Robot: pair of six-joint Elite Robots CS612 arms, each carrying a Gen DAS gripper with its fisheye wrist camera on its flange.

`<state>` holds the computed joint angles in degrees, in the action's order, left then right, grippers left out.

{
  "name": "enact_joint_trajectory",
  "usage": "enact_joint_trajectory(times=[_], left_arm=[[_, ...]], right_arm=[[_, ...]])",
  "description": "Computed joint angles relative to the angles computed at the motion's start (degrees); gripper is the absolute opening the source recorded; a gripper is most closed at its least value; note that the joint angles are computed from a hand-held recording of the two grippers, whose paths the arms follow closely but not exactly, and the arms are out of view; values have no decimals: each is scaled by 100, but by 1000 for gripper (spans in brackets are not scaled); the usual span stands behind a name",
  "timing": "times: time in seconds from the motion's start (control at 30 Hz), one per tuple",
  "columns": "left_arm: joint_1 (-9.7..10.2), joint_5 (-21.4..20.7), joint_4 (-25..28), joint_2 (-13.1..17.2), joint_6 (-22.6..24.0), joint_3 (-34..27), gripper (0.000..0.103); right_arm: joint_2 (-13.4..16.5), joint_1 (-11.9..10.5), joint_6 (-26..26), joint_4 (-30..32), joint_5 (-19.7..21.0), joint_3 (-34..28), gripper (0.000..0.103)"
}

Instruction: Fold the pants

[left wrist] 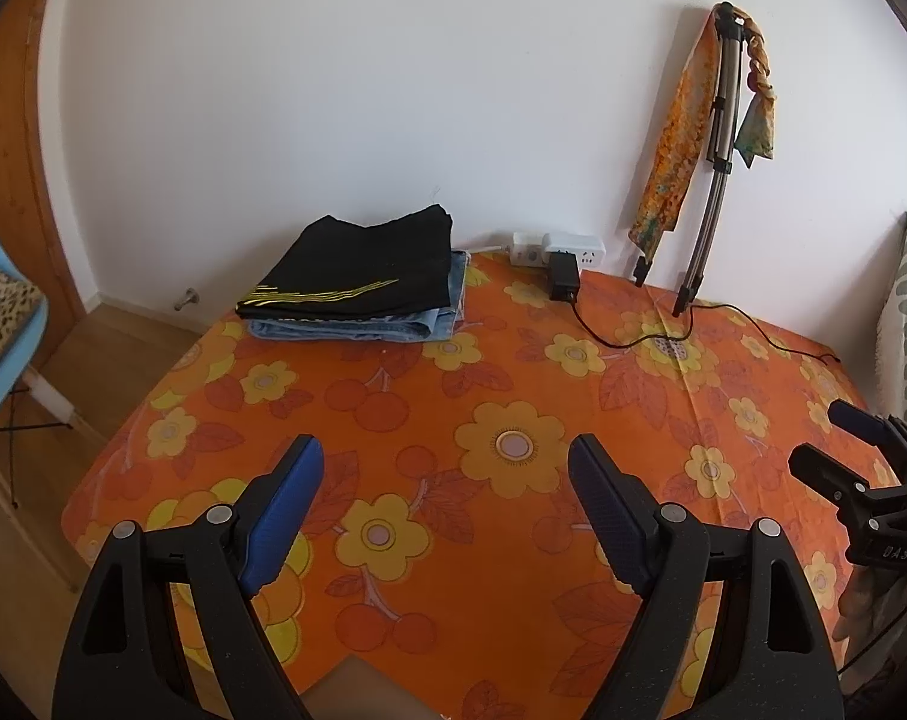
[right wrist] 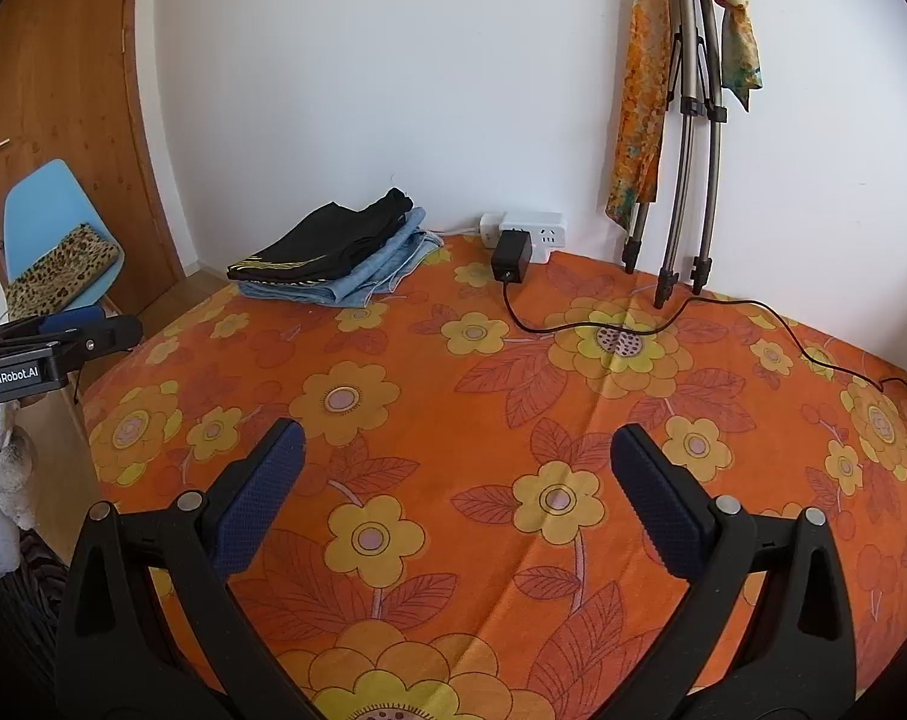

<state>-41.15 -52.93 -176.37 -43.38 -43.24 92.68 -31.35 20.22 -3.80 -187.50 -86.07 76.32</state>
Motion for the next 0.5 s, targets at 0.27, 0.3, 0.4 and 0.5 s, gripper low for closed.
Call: enact_joint_trajectory(times=[0.27,0.3,0.4,0.5], left_arm=[[-12,38,4,9,45,-9,84],[-13,39,5,9,47,-10,84],[-10,34,1,9,40,-11,84],[-11,35,4,9,36,-12,84]], right_arm=[[1,6,15,-2,-8,-1,103],[1,6,15,-2,-8,-1,103],[1,4,4,-4,-2,0,103],[1,2,10,3,2,-1,103]])
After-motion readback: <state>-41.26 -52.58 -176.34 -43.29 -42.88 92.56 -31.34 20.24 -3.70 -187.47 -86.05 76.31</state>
